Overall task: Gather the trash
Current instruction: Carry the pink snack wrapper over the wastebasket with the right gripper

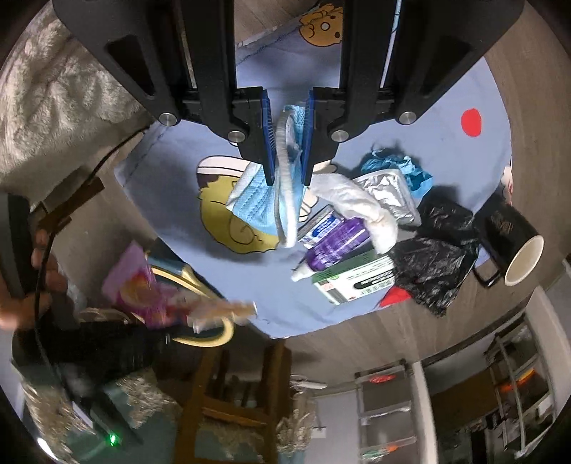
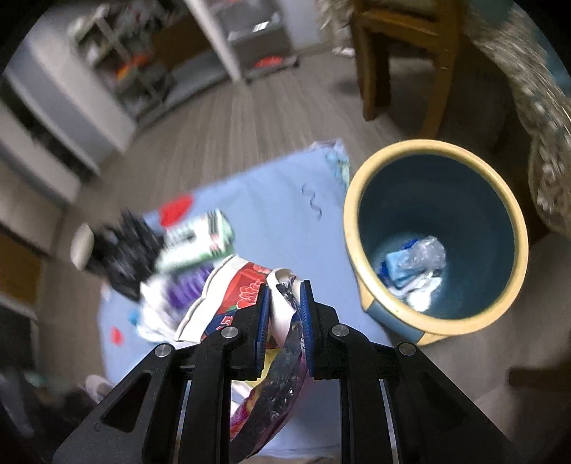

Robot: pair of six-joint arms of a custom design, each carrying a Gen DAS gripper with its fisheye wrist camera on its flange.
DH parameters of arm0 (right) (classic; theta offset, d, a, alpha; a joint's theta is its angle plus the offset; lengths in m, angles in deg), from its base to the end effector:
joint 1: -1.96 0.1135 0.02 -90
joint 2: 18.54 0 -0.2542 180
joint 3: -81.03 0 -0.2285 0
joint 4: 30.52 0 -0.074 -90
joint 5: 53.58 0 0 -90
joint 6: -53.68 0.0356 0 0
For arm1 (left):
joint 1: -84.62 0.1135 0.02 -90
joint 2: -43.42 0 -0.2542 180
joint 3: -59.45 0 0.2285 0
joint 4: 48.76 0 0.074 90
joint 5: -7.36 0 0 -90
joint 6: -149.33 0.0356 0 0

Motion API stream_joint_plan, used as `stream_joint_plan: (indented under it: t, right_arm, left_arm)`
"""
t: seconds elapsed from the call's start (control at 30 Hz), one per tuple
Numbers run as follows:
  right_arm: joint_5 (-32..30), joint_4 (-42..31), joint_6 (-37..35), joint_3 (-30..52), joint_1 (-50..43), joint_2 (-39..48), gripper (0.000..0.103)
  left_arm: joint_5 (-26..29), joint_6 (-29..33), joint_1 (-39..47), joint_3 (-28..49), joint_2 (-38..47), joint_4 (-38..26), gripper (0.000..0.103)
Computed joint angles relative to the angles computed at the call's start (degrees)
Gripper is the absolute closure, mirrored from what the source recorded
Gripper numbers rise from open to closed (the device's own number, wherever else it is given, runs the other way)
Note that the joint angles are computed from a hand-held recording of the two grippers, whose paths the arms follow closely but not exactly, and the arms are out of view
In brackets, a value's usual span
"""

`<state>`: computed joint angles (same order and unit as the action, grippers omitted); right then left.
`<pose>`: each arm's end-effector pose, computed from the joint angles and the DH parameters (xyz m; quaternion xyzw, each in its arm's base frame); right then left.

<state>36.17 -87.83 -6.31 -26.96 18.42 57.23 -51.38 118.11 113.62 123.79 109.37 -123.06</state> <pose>0.2287 0.0677 0.2490 0.1137 0.9616 0.1005 0.2287 0.1578 0.0664 0.2379 0.2775 0.9152 -0.1108 0.2705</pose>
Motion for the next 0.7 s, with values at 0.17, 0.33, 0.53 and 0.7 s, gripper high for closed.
stream_joint_plan:
  t: [0.17, 0.33, 0.53, 0.7]
  right_arm:
    - [-2.0, 2.0, -3.8, 1.1, 0.7, 7.7, 0.084]
    - [-2.9, 1.6, -3.6, 1.7, -0.1, 12.2, 0.061]
    - [-2.8, 1.1, -3.8, 2.5, 0.7, 12.7, 0.059]
    - [-0.6, -0.2, -5.7, 4.0, 3.3, 13.8, 0.059]
  left_arm:
    - [0.3, -0.4, 0.6, 0.7, 1.3, 0.2, 0.090]
    - [0.3, -0.7, 0.6, 0.9, 2.5, 0.5, 0.090]
    - [0.4, -1.0, 0.4, 1.0, 3.7, 0.9, 0.090]
    - [0.7, -0.4, 0.4, 1.0, 3.6, 0.4, 0.090]
